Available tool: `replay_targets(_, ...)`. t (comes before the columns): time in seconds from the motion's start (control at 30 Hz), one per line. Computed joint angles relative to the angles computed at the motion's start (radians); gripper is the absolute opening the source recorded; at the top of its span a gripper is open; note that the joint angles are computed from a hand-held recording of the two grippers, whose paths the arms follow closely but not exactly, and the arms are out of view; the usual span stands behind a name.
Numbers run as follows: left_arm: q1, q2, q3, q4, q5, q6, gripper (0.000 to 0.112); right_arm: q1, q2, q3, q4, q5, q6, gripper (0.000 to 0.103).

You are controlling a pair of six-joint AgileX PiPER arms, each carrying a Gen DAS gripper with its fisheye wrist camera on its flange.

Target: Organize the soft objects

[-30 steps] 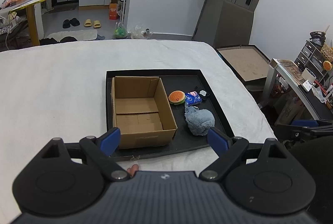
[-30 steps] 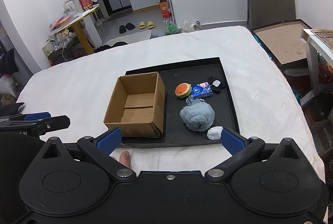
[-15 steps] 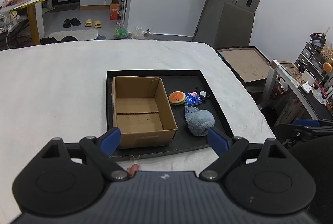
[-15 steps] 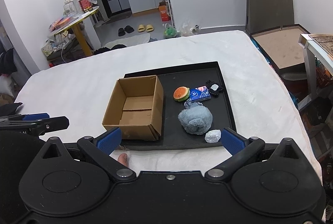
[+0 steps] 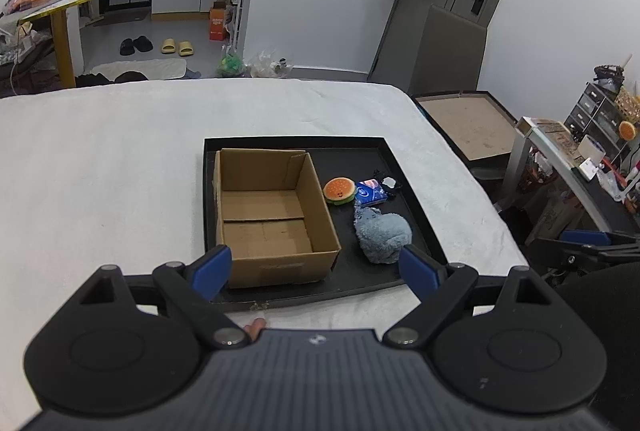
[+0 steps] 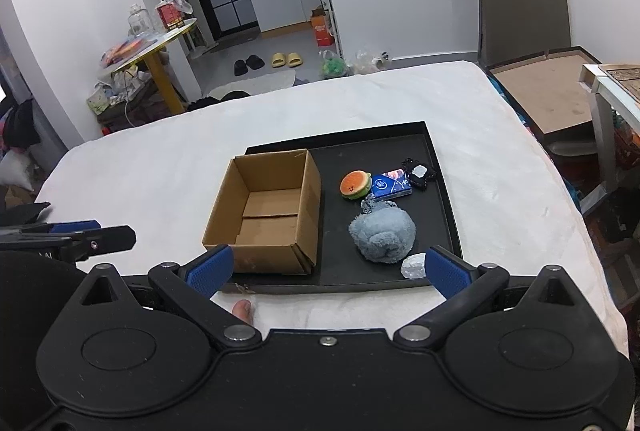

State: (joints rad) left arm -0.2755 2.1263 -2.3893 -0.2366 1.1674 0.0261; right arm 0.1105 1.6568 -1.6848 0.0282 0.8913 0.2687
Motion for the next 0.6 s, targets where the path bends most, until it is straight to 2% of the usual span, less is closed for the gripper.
replay_targets(0.3, 0.019, 0.046, -0.044, 0.015, 0.007, -0.023, 0.09, -0.006, 0.017, 0.022, 0.005, -0.045, 0.0, 0.103)
replay_targets(0.6, 0.043, 0.091, -0.08, 0.037, -0.001, -0.033, 0.09, -0.028, 0.027, 0.082, 0.01, -0.147, 0.005, 0.103)
